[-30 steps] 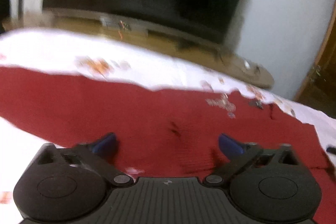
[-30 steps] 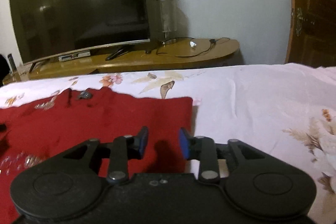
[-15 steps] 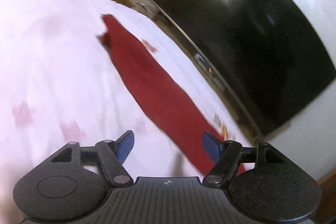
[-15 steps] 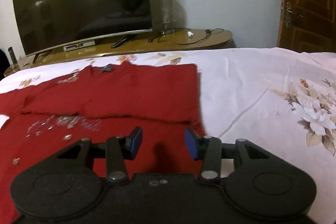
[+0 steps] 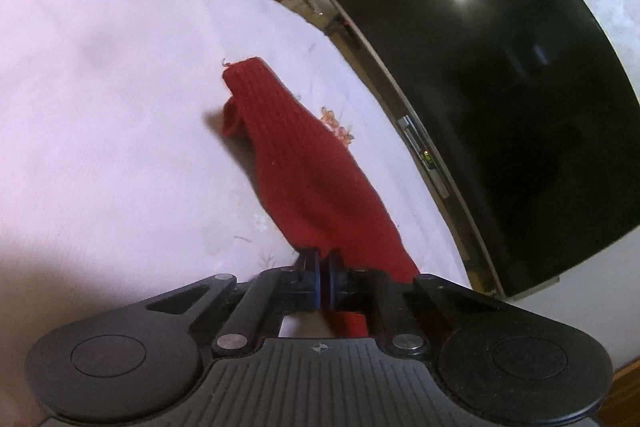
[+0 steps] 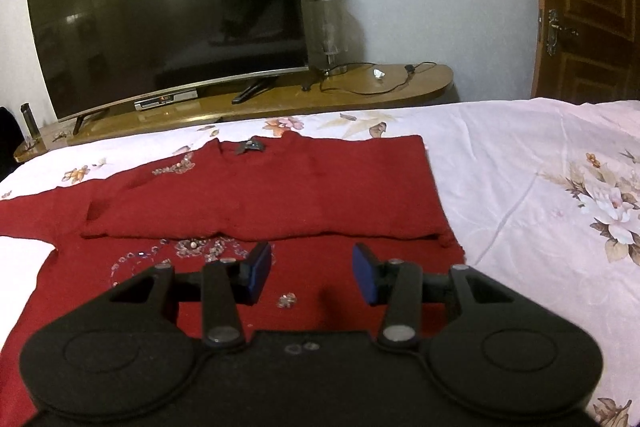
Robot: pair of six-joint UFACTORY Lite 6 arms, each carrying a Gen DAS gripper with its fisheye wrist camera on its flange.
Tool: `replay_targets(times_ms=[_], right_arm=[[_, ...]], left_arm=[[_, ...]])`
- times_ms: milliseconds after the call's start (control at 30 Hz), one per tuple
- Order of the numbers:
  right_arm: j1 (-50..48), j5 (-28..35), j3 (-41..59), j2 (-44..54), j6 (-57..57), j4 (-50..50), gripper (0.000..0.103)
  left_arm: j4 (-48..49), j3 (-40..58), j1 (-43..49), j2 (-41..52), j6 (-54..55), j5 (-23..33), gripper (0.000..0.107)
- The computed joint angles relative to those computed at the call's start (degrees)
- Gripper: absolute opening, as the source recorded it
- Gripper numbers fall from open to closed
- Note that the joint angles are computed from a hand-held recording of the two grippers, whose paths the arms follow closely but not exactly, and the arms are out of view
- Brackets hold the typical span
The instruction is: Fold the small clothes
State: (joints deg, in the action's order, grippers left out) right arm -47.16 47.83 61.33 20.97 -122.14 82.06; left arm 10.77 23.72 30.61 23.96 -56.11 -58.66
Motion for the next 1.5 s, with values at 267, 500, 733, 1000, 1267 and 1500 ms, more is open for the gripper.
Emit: replay_targets(times_ms=[267, 500, 733, 1000, 1267, 1500], right_arm=[[0.05, -0.55, -0.25, -0.33, 0.82, 0.39, 0.044], [0.44, -0.49, 0.03, -0.70, 1.68, -1.19, 0.044], [2.15, -0.56, -0.57, -1.39, 4.32, -2.33, 0.045], [6.51, 3.19, 1.12, -0.17, 15.00, -4.82, 0.055], [20.37, 7.90, 15.55, 15.58, 37.48, -2.86, 0.049], [26.41, 7.04, 24.49, 26.45, 47.89, -2.63, 0.043]], left_arm=[[-20.68, 1.82, -24.11, -12.60, 20.37, 3.58, 0.004], [-35.01, 15.79, -42.23, -10.01, 38.98, 15.51, 0.004], [-58.53, 54.82, -56.96, 18.52, 80.29, 38.97, 0.004], [-68.57, 37.63, -65.97, 5.83, 82.37, 22.40, 0.053], [-73.92, 19.13, -66.40, -3.60, 68.70, 18.02, 0.053], [-57.03, 18.67, -59.53, 2.50, 47.16, 18.20, 0.053]])
